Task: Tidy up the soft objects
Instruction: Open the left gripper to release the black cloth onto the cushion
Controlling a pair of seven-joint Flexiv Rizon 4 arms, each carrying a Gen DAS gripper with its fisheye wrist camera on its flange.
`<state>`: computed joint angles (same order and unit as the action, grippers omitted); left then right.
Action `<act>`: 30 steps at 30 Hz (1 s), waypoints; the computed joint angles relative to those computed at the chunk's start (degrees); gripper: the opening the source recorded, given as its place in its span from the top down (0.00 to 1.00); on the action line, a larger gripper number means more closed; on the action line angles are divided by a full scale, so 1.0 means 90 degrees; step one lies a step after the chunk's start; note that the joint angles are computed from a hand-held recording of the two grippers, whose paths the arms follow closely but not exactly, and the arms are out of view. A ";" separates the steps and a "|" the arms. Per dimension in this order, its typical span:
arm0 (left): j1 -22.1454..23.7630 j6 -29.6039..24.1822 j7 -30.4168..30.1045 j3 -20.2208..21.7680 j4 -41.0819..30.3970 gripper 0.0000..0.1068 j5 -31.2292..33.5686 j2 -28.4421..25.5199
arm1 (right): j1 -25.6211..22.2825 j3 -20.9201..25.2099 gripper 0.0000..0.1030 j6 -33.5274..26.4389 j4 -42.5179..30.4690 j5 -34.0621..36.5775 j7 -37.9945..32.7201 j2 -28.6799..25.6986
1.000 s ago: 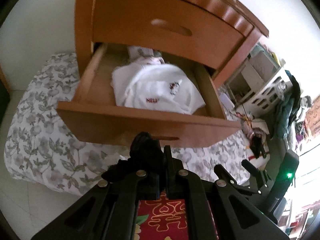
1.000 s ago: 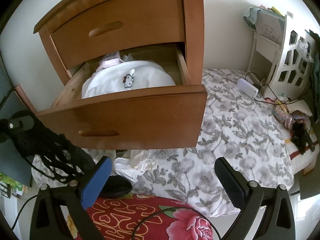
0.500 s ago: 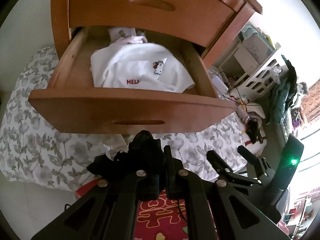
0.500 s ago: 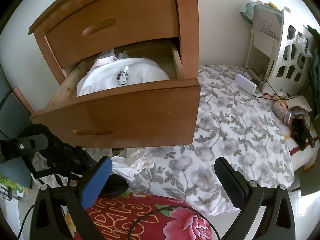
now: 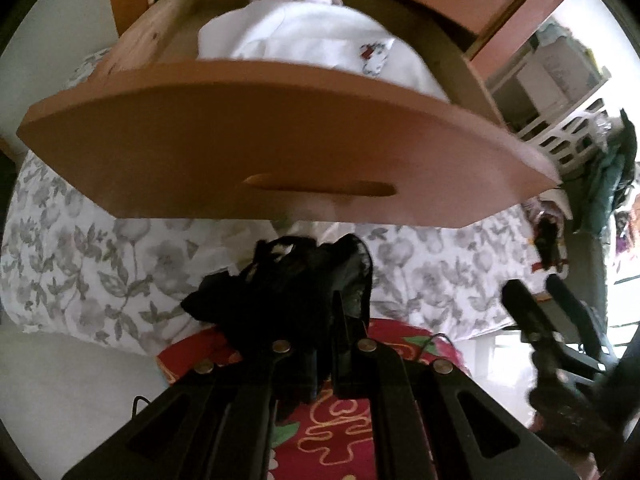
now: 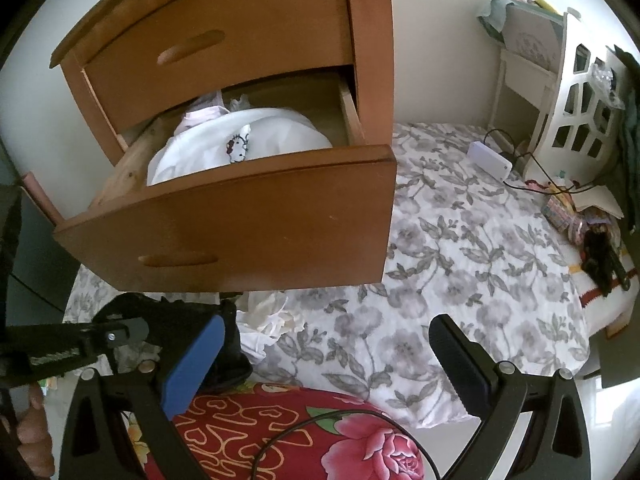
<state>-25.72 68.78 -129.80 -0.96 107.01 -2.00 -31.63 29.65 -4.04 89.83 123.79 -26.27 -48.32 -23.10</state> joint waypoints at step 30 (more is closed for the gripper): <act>-0.0120 -0.0183 -0.0986 0.0387 -0.0279 0.23 0.0448 -0.0633 | -0.0116 0.0198 0.00 -0.0162 -0.0083 0.0017 -0.0103 -0.0047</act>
<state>-26.80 67.13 -138.67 2.52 104.50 2.03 -37.33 28.60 -2.26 88.37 123.04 -26.12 -49.24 -23.53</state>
